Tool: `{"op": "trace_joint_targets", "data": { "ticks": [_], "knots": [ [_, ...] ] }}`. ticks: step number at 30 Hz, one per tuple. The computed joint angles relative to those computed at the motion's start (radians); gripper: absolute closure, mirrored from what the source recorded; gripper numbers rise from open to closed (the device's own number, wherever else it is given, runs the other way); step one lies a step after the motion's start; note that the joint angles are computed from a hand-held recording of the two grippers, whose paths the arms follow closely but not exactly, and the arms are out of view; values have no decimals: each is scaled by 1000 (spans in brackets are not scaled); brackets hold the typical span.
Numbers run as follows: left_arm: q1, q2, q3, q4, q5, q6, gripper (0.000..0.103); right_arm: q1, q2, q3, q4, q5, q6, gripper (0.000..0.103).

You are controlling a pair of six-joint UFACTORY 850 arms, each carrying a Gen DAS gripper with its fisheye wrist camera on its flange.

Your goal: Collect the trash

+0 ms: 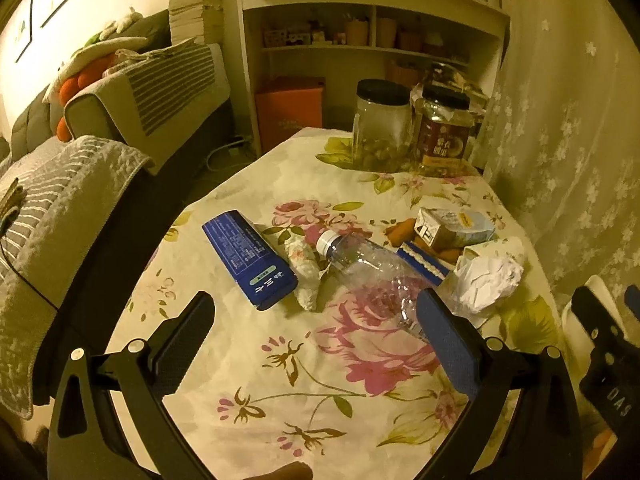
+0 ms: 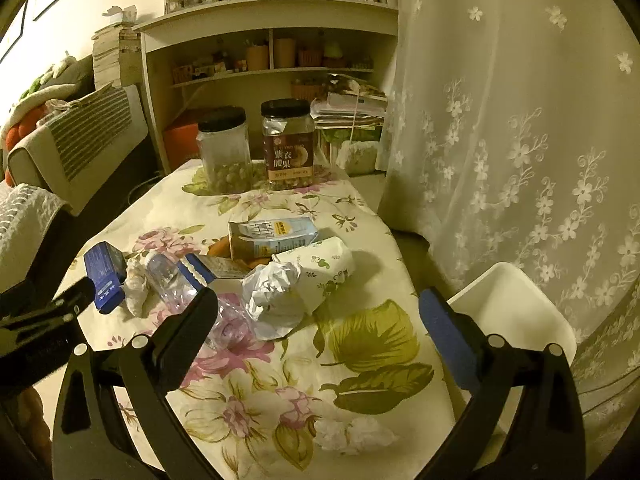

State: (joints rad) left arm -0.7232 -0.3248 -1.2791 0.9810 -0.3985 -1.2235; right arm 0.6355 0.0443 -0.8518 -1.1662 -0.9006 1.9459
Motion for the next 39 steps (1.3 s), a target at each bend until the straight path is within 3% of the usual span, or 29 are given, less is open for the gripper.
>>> {"op": "trace_joint_targets", "data": {
  "ticks": [14, 20, 25, 30, 34, 39],
  "knots": [
    [33, -2, 5, -122, -24, 116, 5, -12, -60, -45, 46, 44, -28, 7],
    [80, -15, -4, -305, -29, 250, 5, -54, -97, -56, 174, 163, -88, 7],
    [109, -12, 13, -282, -63, 214, 5, -40, -148, -70, 333, 298, -255, 7],
    [139, 0, 33, -320, -65, 219, 5, -2, -192, -96, 370, 304, -351, 7],
    [145, 22, 49, -399, -16, 295, 5, -3, -179, -90, 336, 289, -304, 7],
    [114, 39, 55, -284, 4, 207, 5, -10, -151, -78, 253, 244, -208, 7]
  ]
}}
